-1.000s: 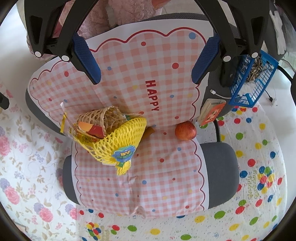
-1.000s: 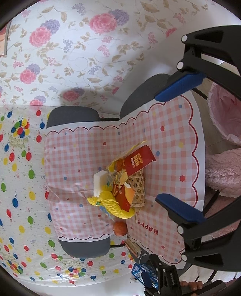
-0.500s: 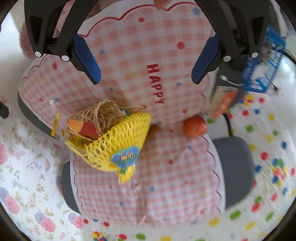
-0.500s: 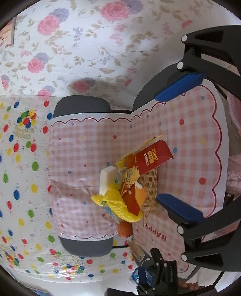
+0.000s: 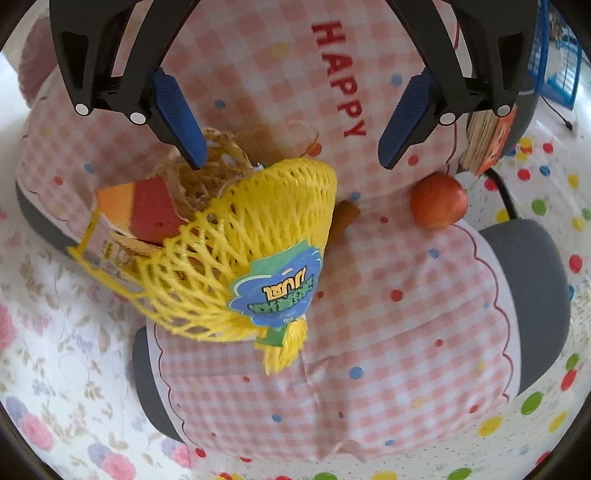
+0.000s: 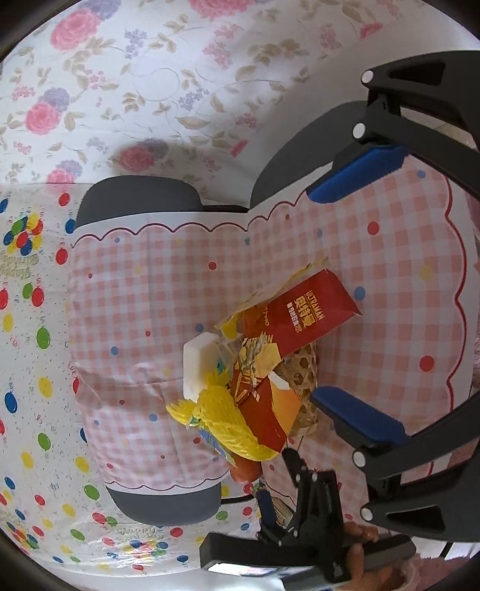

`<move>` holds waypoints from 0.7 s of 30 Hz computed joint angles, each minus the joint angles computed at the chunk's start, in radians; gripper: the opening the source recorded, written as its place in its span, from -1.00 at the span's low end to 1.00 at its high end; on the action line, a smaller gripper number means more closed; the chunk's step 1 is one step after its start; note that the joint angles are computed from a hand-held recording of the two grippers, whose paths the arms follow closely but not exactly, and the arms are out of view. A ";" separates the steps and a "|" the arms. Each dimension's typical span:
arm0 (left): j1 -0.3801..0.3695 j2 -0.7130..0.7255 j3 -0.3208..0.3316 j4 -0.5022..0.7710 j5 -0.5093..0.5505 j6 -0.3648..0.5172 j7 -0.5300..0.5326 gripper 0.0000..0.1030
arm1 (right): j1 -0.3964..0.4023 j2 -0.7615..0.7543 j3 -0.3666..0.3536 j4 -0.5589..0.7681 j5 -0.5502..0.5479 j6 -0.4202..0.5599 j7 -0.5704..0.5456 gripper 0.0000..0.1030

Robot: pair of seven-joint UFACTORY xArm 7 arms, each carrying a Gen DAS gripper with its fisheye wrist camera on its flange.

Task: Collect trash
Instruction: 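Close the left tool on the yellow foam net and lift it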

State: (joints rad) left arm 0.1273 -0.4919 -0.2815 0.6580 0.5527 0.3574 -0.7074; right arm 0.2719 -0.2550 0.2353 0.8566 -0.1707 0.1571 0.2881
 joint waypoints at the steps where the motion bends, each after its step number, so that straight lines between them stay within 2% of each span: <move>1: 0.006 0.016 -0.002 0.009 0.005 -0.005 -0.001 0.78 | -0.008 0.004 0.006 -0.001 -0.009 -0.012 0.009 0.89; 4: 0.039 0.066 -0.023 0.037 0.053 -0.034 -0.033 0.71 | -0.035 0.025 0.028 0.010 -0.048 -0.021 0.038 0.89; 5: 0.045 0.075 -0.031 0.045 0.072 -0.035 -0.045 0.51 | -0.050 0.030 0.039 0.013 -0.071 -0.023 0.055 0.89; 6: 0.047 0.091 -0.033 0.057 0.087 -0.034 -0.050 0.41 | -0.048 0.036 0.036 0.016 -0.075 -0.019 0.058 0.89; 9: 0.057 0.127 -0.038 0.088 0.149 -0.032 -0.090 0.35 | -0.049 0.048 0.030 0.020 -0.093 -0.024 0.071 0.89; 12: 0.068 0.133 -0.040 0.105 0.230 -0.040 -0.154 0.20 | -0.052 0.056 0.027 0.022 -0.112 -0.033 0.083 0.89; 15: 0.060 0.108 -0.025 0.100 0.270 -0.047 -0.193 -0.07 | -0.054 0.067 0.028 0.026 -0.132 -0.037 0.090 0.89; 17: 0.051 0.076 -0.005 0.080 0.270 -0.061 -0.194 -0.46 | -0.058 0.075 0.030 0.031 -0.150 -0.040 0.098 0.89; 18: 0.045 0.052 0.012 0.063 0.256 -0.076 -0.188 -0.58 | -0.053 0.079 0.024 0.031 -0.151 -0.048 0.093 0.89; 19: 0.043 0.033 0.022 0.049 0.238 -0.086 -0.181 -0.66 | -0.053 0.081 0.023 0.031 -0.154 -0.053 0.094 0.89; 21: 0.035 -0.027 0.054 0.007 0.179 -0.115 -0.154 -0.70 | -0.050 0.082 0.018 0.027 -0.156 -0.064 0.091 0.89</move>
